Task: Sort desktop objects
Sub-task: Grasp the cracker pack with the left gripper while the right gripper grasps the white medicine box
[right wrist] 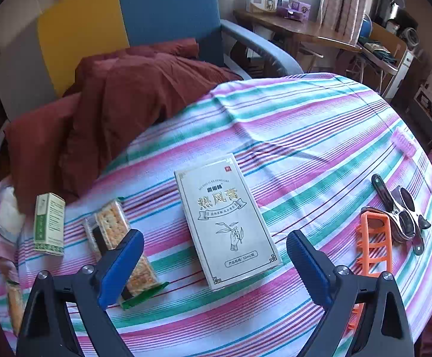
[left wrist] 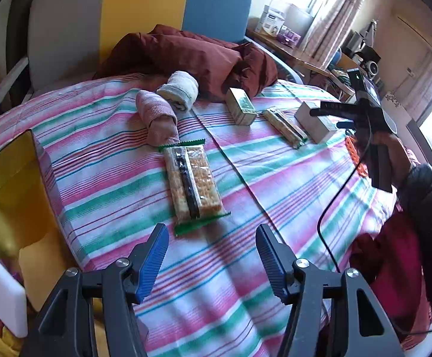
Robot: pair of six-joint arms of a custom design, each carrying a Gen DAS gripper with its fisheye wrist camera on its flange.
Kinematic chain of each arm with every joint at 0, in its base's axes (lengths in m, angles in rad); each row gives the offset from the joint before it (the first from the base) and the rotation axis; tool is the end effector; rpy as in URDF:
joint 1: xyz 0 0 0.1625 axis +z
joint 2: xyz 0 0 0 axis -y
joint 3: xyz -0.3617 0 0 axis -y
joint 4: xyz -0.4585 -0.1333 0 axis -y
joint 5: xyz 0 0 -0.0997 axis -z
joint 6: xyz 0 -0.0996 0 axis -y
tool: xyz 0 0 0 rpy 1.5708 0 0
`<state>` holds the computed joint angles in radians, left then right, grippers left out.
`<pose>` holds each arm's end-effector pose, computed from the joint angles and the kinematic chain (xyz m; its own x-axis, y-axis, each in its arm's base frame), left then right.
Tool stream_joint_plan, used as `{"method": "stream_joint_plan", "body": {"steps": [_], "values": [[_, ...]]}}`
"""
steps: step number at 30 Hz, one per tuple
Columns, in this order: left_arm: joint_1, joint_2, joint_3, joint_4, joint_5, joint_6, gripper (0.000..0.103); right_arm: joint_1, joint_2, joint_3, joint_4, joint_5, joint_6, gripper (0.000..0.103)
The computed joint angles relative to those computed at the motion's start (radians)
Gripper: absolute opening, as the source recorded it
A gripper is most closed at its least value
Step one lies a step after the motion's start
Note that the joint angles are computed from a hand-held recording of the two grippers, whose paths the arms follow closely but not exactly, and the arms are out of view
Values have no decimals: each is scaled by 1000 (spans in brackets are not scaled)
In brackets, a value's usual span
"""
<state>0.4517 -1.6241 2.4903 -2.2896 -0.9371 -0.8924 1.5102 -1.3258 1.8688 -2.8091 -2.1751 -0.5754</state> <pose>-0.2441 -0.3321 0.0803 -0.8645 0.1426 -0.4819 0.3455 0.8650 -0.3639 0.0397 -0.6129 0.2774 -0.6959 -0.0704 0.7146 -0.3960 0.8679 -0.3000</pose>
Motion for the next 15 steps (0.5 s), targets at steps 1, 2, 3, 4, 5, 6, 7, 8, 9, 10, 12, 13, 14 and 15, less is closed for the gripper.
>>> {"method": "stream_joint_plan", "body": {"steps": [1, 2, 3, 4, 5, 6, 7, 8, 9, 10, 12, 13, 14, 15], "values": [[11, 15, -10, -5, 0, 4, 62, -3, 6, -5, 4, -7, -7, 97], [19, 30, -20, -6, 3, 4, 62, -3, 11, -7, -1, -14, -14, 97], [28, 48, -32, -8, 7, 4, 62, -3, 12, -7, -5, -15, -19, 97], [42, 73, -50, -10, 7, 7, 62, -5, 11, -7, -4, -9, -21, 97], [53, 90, -63, -11, 5, 12, 62, -6, 6, -8, 13, 4, -18, 97], [62, 105, -73, -13, 4, 15, 62, -6, 4, -8, 24, 12, -17, 97], [73, 123, -84, -26, 6, 17, 62, -4, 4, -7, 27, 13, -24, 97], [82, 138, -92, -38, 6, 23, 62, -1, 9, -4, 10, 7, -43, 97], [88, 150, -100, -41, 8, 28, 62, 1, 11, -2, -3, 3, -57, 97], [91, 170, -114, -29, 28, 25, 62, 2, 12, -1, -5, 2, -62, 96], [97, 201, -138, -7, 59, 26, 62, 0, 15, -4, -2, -2, -60, 96], [102, 214, -150, 5, 71, 24, 62, 0, 19, -6, -5, -7, -62, 95], [108, 225, -160, 13, 80, 22, 62, -1, 25, -10, -5, -11, -65, 93], [116, 237, -172, 26, 87, 18, 62, -2, 29, -13, -1, -15, -66, 92]]}}
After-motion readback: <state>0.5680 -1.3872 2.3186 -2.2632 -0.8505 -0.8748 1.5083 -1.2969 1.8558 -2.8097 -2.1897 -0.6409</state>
